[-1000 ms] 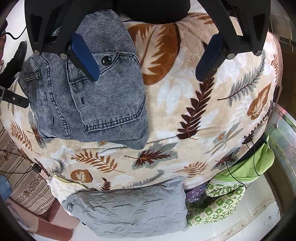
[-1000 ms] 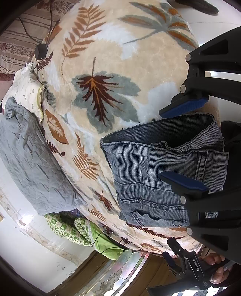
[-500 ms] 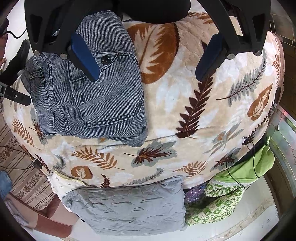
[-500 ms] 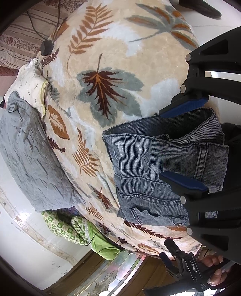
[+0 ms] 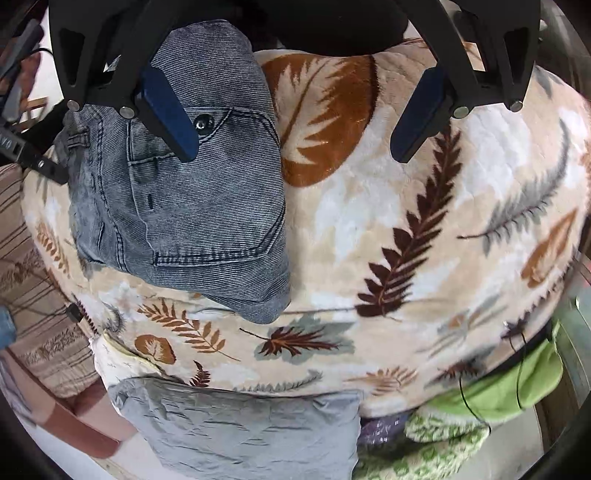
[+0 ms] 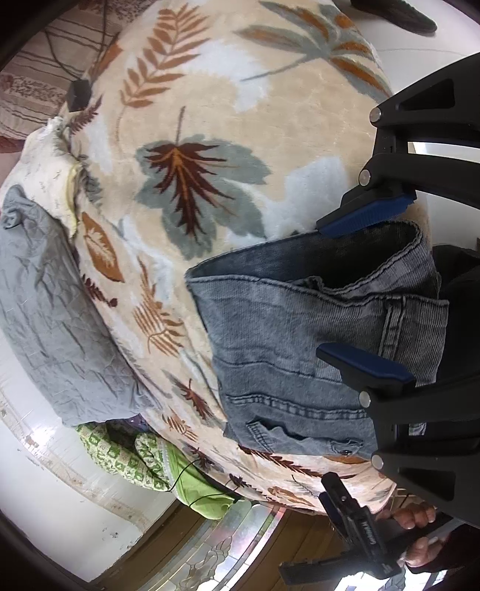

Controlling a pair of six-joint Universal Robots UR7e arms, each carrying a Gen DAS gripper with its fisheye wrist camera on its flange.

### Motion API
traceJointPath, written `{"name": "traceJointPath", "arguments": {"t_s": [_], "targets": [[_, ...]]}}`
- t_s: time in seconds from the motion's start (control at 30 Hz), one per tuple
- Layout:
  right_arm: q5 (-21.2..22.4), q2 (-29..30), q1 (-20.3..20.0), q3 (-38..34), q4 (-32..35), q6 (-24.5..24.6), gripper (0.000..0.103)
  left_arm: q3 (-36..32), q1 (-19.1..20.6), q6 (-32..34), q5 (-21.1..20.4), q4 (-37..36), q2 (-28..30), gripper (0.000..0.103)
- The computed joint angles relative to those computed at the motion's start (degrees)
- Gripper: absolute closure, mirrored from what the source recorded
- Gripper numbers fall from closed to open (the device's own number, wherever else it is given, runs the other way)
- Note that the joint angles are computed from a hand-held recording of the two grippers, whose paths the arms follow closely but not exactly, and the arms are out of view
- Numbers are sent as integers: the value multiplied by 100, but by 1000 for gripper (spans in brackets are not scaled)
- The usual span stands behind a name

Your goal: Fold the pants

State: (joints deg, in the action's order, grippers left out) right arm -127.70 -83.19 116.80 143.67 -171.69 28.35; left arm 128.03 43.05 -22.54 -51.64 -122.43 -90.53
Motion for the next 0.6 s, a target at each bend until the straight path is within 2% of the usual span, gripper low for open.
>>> {"name": "traceJointPath", "arguments": {"t_s": [0.13, 0.3, 0.47, 0.6], "targets": [[358, -231, -301, 267, -224, -50, 36, -142, 245, 246, -469, -153, 136, 0], [927, -430, -744, 558, -653, -122, 35, -273, 431, 350, -808, -197, 358, 0], [1329, -314, -1001, 580, -1054, -358, 26, -358, 631, 513, -1320, -338, 548, 0], [1884, -161, -1207, 535, -1288, -529, 26, -434, 823, 567, -1712, -404, 677, 0]]}}
